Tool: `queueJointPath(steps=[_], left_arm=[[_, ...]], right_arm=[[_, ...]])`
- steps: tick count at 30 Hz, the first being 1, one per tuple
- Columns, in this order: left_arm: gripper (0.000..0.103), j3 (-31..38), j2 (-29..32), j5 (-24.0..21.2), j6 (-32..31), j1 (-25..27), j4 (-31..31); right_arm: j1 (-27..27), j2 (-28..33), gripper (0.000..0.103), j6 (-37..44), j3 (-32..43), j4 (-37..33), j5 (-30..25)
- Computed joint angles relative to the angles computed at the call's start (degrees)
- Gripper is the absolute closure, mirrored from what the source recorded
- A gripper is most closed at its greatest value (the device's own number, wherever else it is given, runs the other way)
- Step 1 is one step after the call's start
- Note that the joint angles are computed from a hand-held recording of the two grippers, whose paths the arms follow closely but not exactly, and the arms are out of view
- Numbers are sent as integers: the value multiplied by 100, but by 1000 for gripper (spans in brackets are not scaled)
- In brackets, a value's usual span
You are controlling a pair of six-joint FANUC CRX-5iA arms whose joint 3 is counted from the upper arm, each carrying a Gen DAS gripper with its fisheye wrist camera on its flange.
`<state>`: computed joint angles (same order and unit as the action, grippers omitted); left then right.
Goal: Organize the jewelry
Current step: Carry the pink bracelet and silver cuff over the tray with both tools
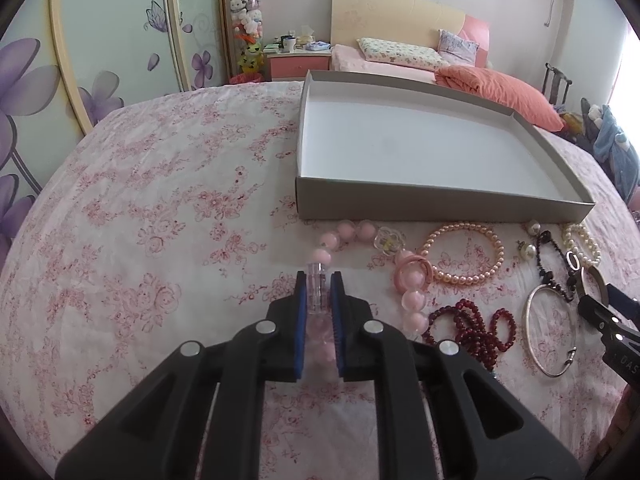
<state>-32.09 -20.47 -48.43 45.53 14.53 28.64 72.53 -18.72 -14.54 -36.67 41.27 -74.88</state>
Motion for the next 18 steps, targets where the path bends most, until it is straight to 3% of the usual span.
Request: queueJointPath(steps=[6, 18], left_arm=[[92, -289, -222, -188, -632, 314, 612], [93, -806, -1000, -823, -1751, 835, 2026]], right_arm=[[342, -285, 36, -375, -221, 165, -179], [969, -412, 36, -844, -423, 1249, -767]])
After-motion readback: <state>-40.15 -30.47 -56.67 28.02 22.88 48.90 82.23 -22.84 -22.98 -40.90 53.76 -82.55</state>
